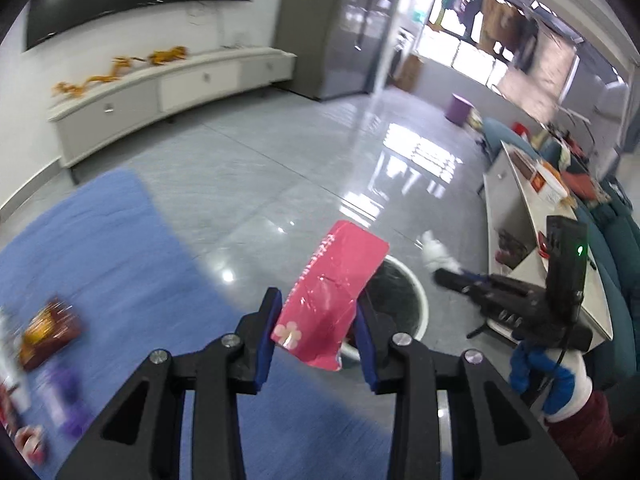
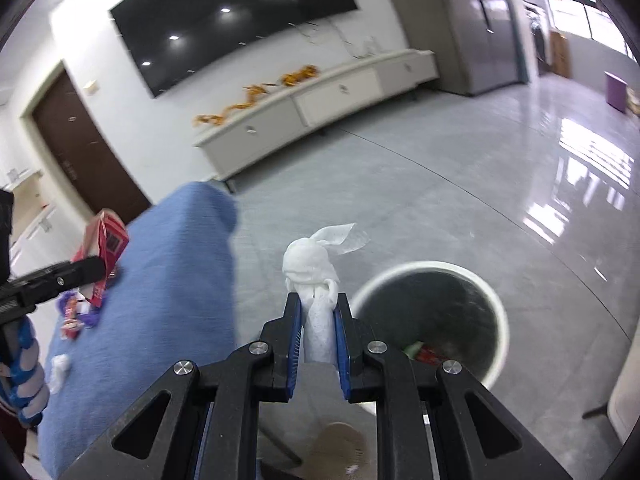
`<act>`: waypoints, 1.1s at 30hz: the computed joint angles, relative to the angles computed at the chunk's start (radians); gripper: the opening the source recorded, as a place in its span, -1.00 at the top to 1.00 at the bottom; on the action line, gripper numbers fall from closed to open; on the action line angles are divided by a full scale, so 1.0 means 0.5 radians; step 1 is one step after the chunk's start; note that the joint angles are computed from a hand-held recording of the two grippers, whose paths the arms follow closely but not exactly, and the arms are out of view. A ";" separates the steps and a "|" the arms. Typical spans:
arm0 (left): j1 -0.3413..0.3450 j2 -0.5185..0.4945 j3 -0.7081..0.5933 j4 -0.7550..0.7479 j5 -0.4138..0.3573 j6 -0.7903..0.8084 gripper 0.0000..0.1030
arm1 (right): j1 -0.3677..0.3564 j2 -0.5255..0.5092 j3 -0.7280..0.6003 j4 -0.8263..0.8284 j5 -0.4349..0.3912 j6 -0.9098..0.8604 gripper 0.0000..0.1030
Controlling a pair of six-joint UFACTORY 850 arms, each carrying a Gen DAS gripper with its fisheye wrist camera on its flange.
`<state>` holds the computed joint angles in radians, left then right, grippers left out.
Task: Collect trash
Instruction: 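Carry both items to the white bin and open both tools to drop them, then grasp the clear plastic bag with the left tool while the right tool grasps the purple glove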
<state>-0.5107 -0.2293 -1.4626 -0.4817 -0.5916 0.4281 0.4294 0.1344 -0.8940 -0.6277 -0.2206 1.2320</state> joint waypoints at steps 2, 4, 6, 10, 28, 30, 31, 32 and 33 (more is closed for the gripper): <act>-0.078 -0.158 -0.159 0.023 -0.043 -0.053 0.35 | -0.070 -0.018 0.024 0.179 0.025 -0.169 0.70; -0.140 -0.289 -0.295 0.085 -0.071 -0.128 0.30 | -0.122 -0.039 0.034 0.286 0.013 -0.282 0.70; -0.189 -0.410 -0.419 0.125 -0.089 -0.200 0.30 | -0.174 -0.077 0.034 0.395 -0.001 -0.373 0.66; -0.224 -0.631 -0.679 0.035 -0.249 -0.276 0.14 | -0.238 -0.101 0.064 0.349 -0.038 -0.326 0.54; -0.258 -0.303 -0.345 0.292 0.014 -0.407 -0.07 | -0.160 0.121 0.125 -0.107 -0.171 0.236 0.15; -0.234 -0.192 -0.235 0.312 0.066 -0.404 -0.07 | -0.100 0.175 0.109 -0.250 -0.223 0.371 0.15; -0.219 -0.126 -0.166 0.291 0.102 -0.377 -0.07 | -0.073 0.189 0.093 -0.299 -0.253 0.414 0.15; -0.202 -0.076 -0.119 0.271 0.114 -0.352 -0.07 | -0.043 0.206 0.082 -0.353 -0.286 0.460 0.15; -0.183 -0.015 -0.057 0.257 0.135 -0.336 -0.07 | 0.000 0.234 0.063 -0.432 -0.333 0.520 0.15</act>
